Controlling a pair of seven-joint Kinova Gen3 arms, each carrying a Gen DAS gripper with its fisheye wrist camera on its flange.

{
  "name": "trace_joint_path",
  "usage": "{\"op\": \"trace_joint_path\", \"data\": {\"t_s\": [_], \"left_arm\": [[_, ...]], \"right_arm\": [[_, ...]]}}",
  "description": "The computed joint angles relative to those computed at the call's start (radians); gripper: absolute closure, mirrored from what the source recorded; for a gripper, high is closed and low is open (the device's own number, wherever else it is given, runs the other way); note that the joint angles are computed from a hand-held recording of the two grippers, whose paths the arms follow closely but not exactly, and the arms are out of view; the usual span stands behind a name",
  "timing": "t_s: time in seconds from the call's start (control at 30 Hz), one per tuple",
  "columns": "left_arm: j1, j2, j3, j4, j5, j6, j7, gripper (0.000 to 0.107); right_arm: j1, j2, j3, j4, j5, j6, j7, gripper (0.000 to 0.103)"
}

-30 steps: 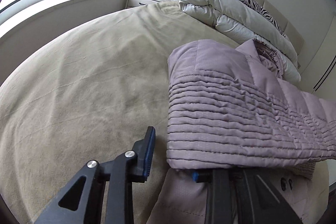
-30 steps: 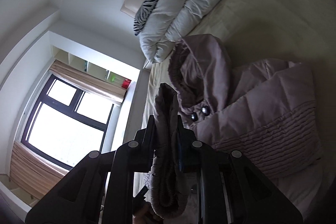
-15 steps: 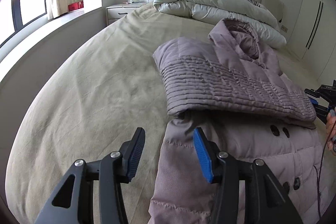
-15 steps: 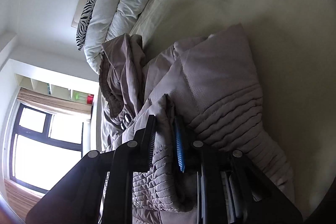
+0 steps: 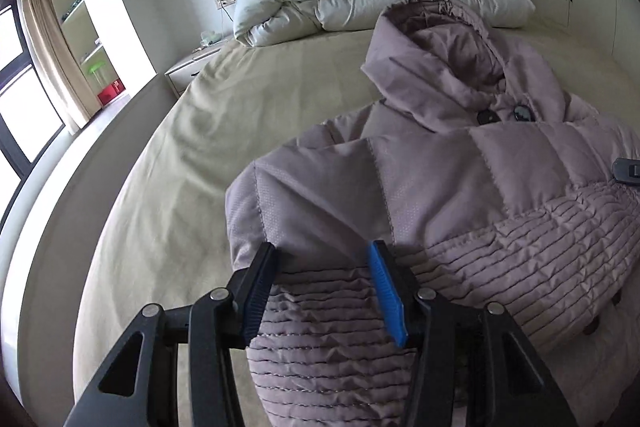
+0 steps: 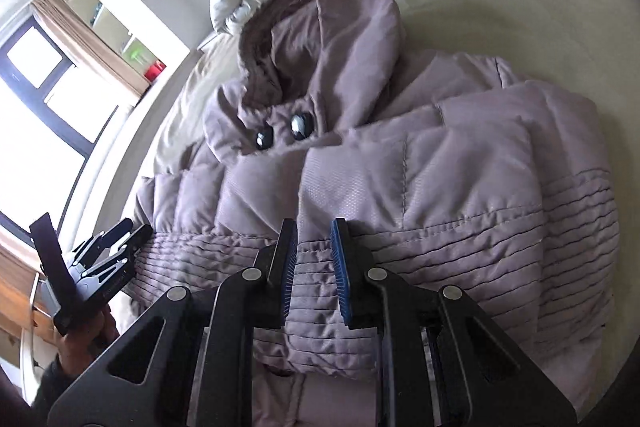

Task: Fold large clothes

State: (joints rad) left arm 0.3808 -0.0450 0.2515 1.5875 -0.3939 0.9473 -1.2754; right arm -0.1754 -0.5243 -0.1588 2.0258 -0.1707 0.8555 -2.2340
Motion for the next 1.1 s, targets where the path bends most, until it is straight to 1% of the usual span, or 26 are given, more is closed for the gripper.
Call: {"op": "trace_joint_path", "data": {"t_s": [0.07, 0.13, 0.17, 0.2, 0.23, 0.27, 0.33, 0.37, 0.4, 0.43, 0.47, 0.5, 0.53, 0.57, 0.6, 0.63, 0.67, 0.73, 0.77, 0.83, 0.9, 0.97, 1.03, 1.07, 1.1], "left_arm": [[-0.013, -0.01, -0.011, 0.038, 0.036, -0.034, 0.008, 0.055], [0.039, -0.008, -0.07, 0.046, 0.055, -0.039, 0.026, 0.055], [0.056, -0.004, -0.095, 0.045, 0.069, -0.045, 0.017, 0.054], [0.056, -0.003, -0.104, 0.039, 0.094, -0.043, -0.002, 0.055], [0.037, -0.002, -0.102, 0.023, 0.134, -0.028, -0.03, 0.055], [0.002, -0.004, -0.088, 0.0, 0.174, 0.0, -0.055, 0.056], [-0.09, -0.016, -0.04, -0.047, 0.25, 0.051, -0.112, 0.055], [-0.136, -0.035, -0.017, -0.058, 0.277, 0.053, -0.135, 0.052], [-0.181, -0.052, 0.002, -0.065, 0.313, 0.04, -0.151, 0.038], [-0.208, -0.06, 0.006, -0.086, 0.353, 0.033, -0.175, 0.018], [-0.217, -0.054, -0.005, -0.121, 0.391, 0.042, -0.194, 0.009], [-0.207, -0.033, -0.031, -0.166, 0.431, 0.059, -0.218, 0.005], [-0.18, 0.001, -0.07, -0.213, 0.472, 0.073, -0.252, 0.005], [-0.156, 0.047, -0.103, -0.259, 0.513, 0.084, -0.289, 0.005], [-0.15, 0.093, -0.119, -0.305, 0.553, 0.102, -0.316, 0.005], [-0.163, 0.14, -0.119, -0.351, 0.594, 0.117, -0.326, 0.005], [-0.192, 0.186, -0.102, -0.396, 0.635, 0.134, -0.321, 0.005], [-0.275, 0.279, -0.04, -0.462, 0.716, 0.15, -0.27, 0.008], [-0.296, 0.325, -0.025, -0.501, 0.756, 0.164, -0.255, 0.009], [-0.291, 0.418, -0.029, -0.589, 0.807, 0.208, -0.231, 0.009], [-0.238, 0.498, -0.078, -0.682, 0.824, 0.256, -0.185, 0.009], [-0.192, 0.574, -0.143, -0.774, 0.888, 0.318, -0.162, 0.009], [-0.145, 0.644, -0.221, -0.867, 0.954, 0.374, -0.111, 0.009], [-0.128, 0.677, -0.245, -0.913, 0.974, 0.4, -0.083, 0.009], [-0.116, 0.707, -0.256, -0.959, 0.981, 0.421, -0.064, 0.012]], "right_arm": [[-0.034, -0.024, 0.043, 0.071, -0.029, -0.074, 0.038, 0.091], [-0.059, -0.04, 0.073, 0.118, -0.056, -0.134, 0.069, 0.091], [-0.065, -0.04, 0.079, 0.13, -0.061, -0.154, 0.083, 0.091], [-0.069, -0.037, 0.087, 0.139, -0.061, -0.166, 0.1, 0.091], [-0.07, -0.033, 0.091, 0.136, -0.06, -0.162, 0.111, 0.091], [-0.066, -0.032, 0.096, 0.125, -0.074, -0.149, 0.134, 0.087], [-0.033, -0.035, 0.111, 0.093, -0.121, -0.097, 0.197, 0.086], [-0.021, -0.047, 0.132, 0.082, -0.154, -0.087, 0.238, 0.084], [-0.024, -0.049, 0.166, 0.072, -0.179, -0.093, 0.279, 0.08], [-0.025, -0.056, 0.197, 0.065, -0.207, -0.103, 0.319, 0.055], [-0.008, -0.054, 0.222, 0.055, -0.239, -0.109, 0.356, 0.016], [0.021, -0.055, 0.242, 0.053, -0.279, -0.131, 0.394, 0.005], [0.032, -0.054, 0.272, 0.053, -0.316, -0.159, 0.434, 0.003], [0.024, -0.034, 0.312, 0.04, -0.346, -0.171, 0.475, 0.003], [0.015, -0.003, 0.358, 0.02, -0.381, -0.167, 0.516, 0.003], [0.019, 0.038, 0.405, -0.005, -0.422, -0.146, 0.556, 0.003], [0.028, 0.085, 0.451, -0.033, -0.463, -0.112, 0.591, 0.003], [0.012, 0.177, 0.544, -0.088, -0.544, -0.063, 0.654, 0.005], [0.004, 0.218, 0.59, -0.113, -0.585, -0.037, 0.689, 0.005], [-0.01, 0.305, 0.683, -0.167, -0.666, 0.036, 0.761, 0.005], [-0.046, 0.398, 0.775, -0.227, -0.719, 0.1, 0.796, 0.005], [-0.08, 0.487, 0.868, -0.275, -0.791, 0.163, 0.851, 0.005], [-0.122, 0.576, 0.961, -0.317, -0.859, 0.237, 0.885, 0.005], [-0.149, 0.621, 1.007, -0.345, -0.881, 0.266, 0.889, 0.005], [-0.181, 0.66, 1.053, -0.364, -0.901, 0.281, 0.897, 0.005]]}}
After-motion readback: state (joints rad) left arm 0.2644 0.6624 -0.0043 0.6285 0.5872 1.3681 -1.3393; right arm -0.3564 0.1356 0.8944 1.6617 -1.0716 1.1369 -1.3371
